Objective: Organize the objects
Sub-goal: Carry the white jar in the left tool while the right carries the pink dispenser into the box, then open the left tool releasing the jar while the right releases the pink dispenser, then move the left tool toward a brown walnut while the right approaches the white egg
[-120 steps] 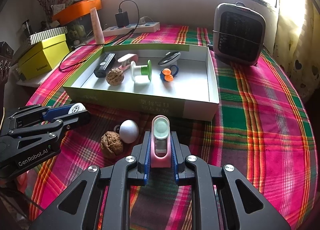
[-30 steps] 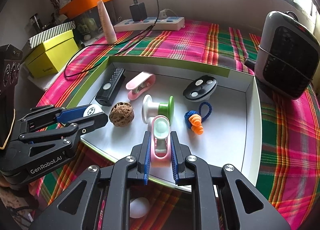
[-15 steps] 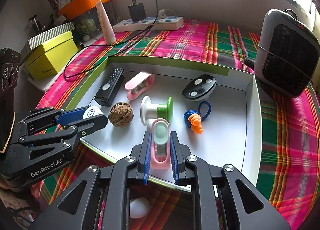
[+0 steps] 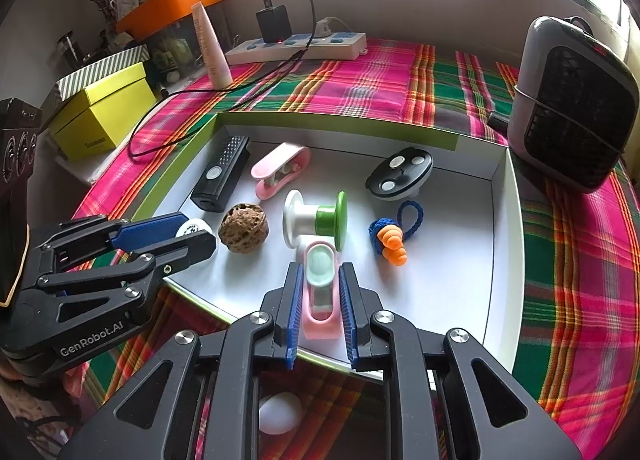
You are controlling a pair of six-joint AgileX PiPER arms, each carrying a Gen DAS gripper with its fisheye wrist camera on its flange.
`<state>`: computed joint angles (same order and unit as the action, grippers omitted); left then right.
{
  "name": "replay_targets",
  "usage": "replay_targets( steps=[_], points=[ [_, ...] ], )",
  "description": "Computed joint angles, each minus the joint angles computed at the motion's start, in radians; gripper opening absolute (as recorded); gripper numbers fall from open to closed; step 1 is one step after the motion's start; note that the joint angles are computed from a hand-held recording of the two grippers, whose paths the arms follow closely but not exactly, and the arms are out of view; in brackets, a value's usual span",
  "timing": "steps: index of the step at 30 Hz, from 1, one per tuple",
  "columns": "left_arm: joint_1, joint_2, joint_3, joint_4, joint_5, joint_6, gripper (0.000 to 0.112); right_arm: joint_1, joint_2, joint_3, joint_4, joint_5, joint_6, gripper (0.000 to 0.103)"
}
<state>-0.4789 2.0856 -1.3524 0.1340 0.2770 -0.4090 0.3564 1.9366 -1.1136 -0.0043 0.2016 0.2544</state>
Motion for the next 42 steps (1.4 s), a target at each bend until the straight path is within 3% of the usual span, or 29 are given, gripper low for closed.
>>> replay_targets(
  steps=[6,10,15,23,32,42],
  points=[
    [-0.007,-0.018,0.018,0.062,-0.003,-0.061,0.036,0.011,-0.012,0.011,-0.087,-0.005,0.090,0.021],
    [-0.006,-0.035,0.037,0.073,-0.011,-0.071,0.037,0.019,-0.025,0.024,-0.146,-0.013,0.162,0.038],
    [-0.009,-0.055,0.060,0.098,-0.022,-0.096,0.037,0.037,-0.042,0.042,-0.272,-0.016,0.301,0.038],
    [-0.032,-0.109,0.117,0.265,-0.037,-0.262,0.038,0.065,-0.092,0.094,-0.468,-0.034,0.532,0.038],
    [-0.069,-0.171,0.190,0.496,-0.062,-0.492,0.038,0.100,-0.167,0.179,-0.851,-0.035,0.957,0.038],
    [-0.117,-0.224,0.261,0.617,-0.085,-0.624,0.038,0.156,-0.244,0.274,-1.216,0.019,1.373,0.038]
  ],
)
